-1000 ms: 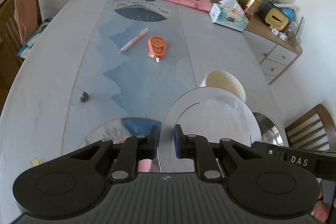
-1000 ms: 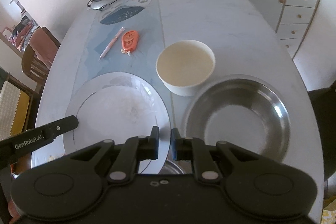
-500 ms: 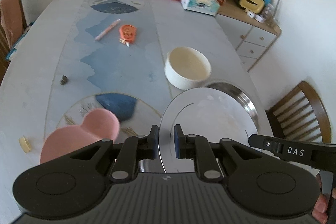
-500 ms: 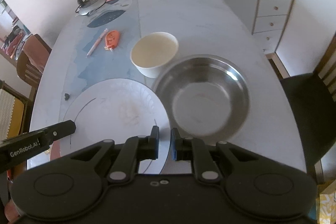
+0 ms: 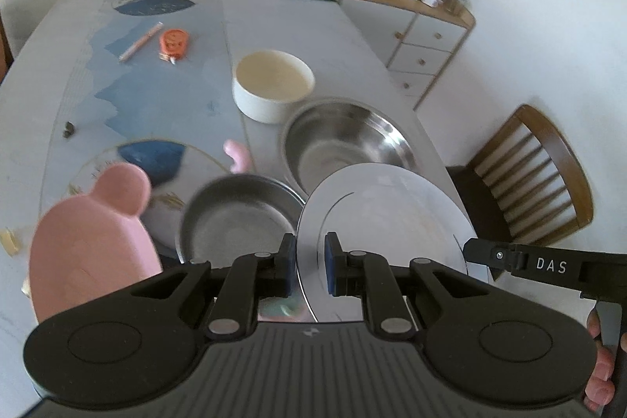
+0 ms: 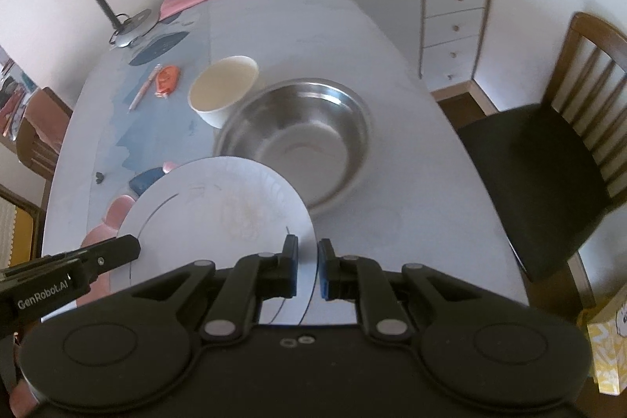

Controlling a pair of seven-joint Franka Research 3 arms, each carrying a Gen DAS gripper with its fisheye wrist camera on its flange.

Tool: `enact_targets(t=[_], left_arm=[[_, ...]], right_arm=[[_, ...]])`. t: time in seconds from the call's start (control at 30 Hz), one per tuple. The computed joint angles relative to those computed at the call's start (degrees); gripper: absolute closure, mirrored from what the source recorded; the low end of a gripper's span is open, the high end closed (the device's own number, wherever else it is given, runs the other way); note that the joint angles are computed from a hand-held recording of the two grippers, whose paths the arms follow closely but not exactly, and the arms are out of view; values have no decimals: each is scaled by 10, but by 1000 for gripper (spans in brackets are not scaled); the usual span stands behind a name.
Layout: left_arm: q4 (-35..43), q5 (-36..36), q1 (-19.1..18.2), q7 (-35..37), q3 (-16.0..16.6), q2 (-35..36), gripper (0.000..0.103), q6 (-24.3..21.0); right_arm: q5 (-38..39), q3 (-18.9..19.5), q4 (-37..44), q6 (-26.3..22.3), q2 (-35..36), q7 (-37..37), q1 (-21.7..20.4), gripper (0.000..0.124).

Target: Organize plates and bowls

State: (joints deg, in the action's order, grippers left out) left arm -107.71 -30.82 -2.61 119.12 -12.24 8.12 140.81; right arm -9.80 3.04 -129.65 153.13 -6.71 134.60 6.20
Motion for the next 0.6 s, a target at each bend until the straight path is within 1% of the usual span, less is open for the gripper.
enact_targets(t=[0.17,0.37,0.6], left_arm=[[-39,-15,-9,20,-3,-28,89,0],[-84,-34,-28,54,4,-62,89,1],[-138,-49,-53,82,14,-94,89,-3]], right_arm=[[-6,7,-56,5,-48,22,-11,113],[-10,28,-118,9,-105,52,-33,114],[10,46,-186,12,-165,63,-50,114]])
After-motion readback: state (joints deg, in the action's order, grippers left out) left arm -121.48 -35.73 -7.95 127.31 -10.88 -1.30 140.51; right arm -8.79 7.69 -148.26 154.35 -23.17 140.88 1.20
